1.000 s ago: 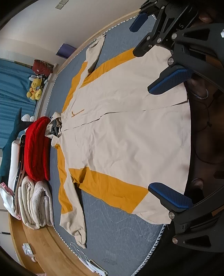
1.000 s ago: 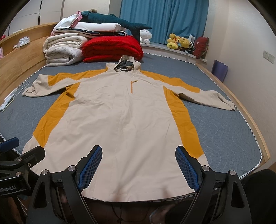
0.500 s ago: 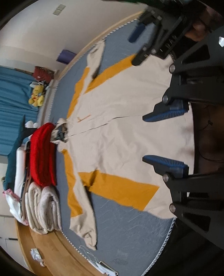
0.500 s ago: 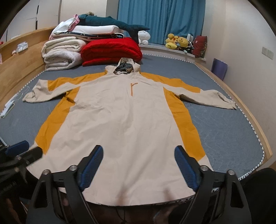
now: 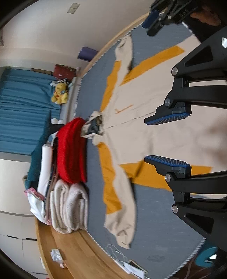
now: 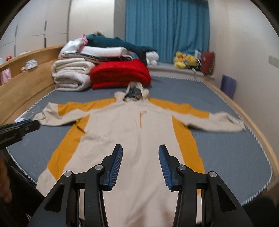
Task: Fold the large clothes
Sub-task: 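Move the left tool over to the jacket sleeve nearest it, then grasp the sleeve cuff with the left tool and fold it across the body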
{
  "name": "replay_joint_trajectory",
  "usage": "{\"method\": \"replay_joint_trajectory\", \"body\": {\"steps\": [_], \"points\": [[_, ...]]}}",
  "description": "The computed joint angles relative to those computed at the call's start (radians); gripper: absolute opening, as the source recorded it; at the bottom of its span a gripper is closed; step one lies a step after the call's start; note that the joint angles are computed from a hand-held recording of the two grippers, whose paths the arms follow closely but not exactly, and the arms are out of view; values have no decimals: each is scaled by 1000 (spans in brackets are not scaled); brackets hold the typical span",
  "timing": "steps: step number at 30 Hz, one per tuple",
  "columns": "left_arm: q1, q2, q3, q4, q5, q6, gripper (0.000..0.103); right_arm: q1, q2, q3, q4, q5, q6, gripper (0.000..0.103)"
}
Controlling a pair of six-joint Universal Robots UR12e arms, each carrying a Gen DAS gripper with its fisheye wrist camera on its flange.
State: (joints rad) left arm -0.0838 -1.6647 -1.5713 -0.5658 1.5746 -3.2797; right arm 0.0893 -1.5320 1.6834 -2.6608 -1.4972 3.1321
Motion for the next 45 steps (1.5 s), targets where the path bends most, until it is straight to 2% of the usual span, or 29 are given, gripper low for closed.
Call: {"method": "replay_joint_trajectory", "body": {"steps": [3, 5, 8, 10, 11, 12, 14, 15, 18, 19, 20, 23, 25, 26, 28, 29, 30, 33, 37, 40, 42, 45], "points": [[26, -40, 54, 44, -19, 15, 34, 1, 43, -67, -28, -3, -30, 45], [40, -73, 97, 66, -6, 30, 34, -3, 84, -130, -41, 13, -30, 45], [61, -120, 160, 57, 18, 33, 34, 5, 155, -229, -60, -12, -28, 45], [77, -149, 196, 21, 28, 36, 34, 8, 202, -298, -65, -21, -19, 48], [92, -167, 220, -17, 21, 20, 34, 9, 230, -337, -70, -26, -14, 58], [105, -182, 239, -53, 13, 4, 34, 9, 254, -371, -78, -29, -7, 74], [131, -213, 270, -119, 8, -33, 34, 11, 304, -436, -99, -41, 4, 83], [140, -226, 280, -139, 19, -48, 34, 13, 328, -467, -102, -46, 1, 84], [156, -271, 304, -189, 130, -58, 33, 9, 387, -537, -77, -13, 1, 83], [165, -286, 306, -207, 140, -59, 31, 7, 400, -550, -62, -8, 3, 83], [176, -295, 312, -230, 133, -72, 29, 5, 411, -558, -42, -8, 8, 83], [226, -316, 317, -268, 41, -169, 24, -2, 438, -587, 60, 6, 26, 79], [243, -332, 319, -262, 54, -178, 22, -7, 461, -622, 109, 28, 36, 72], [256, -340, 319, -260, 59, -189, 22, -7, 475, -642, 111, 31, 37, 67], [282, -347, 315, -259, 36, -228, 21, -8, 486, -642, 91, 35, 28, 50], [301, -351, 310, -255, 18, -253, 21, -10, 496, -652, 94, 48, 20, 31], [317, -354, 304, -250, 6, -278, 21, -10, 501, -654, 99, 52, 16, 19], [358, -362, 288, -232, -7, -327, 21, -12, 512, -659, 128, 44, 27, 19], [395, -383, 278, -220, -5, -375, 21, -18, 523, -671, 174, 72, 18, 20], [422, -386, 268, -217, 1, -427, 22, -12, 533, -684, 208, 53, -10, 32], [440, -389, 261, -208, -5, -474, 23, -11, 540, -689, 220, 51, -16, 49], [466, -394, 252, -188, -14, -543, 26, -13, 548, -695, 251, 56, -23, 50]]}}
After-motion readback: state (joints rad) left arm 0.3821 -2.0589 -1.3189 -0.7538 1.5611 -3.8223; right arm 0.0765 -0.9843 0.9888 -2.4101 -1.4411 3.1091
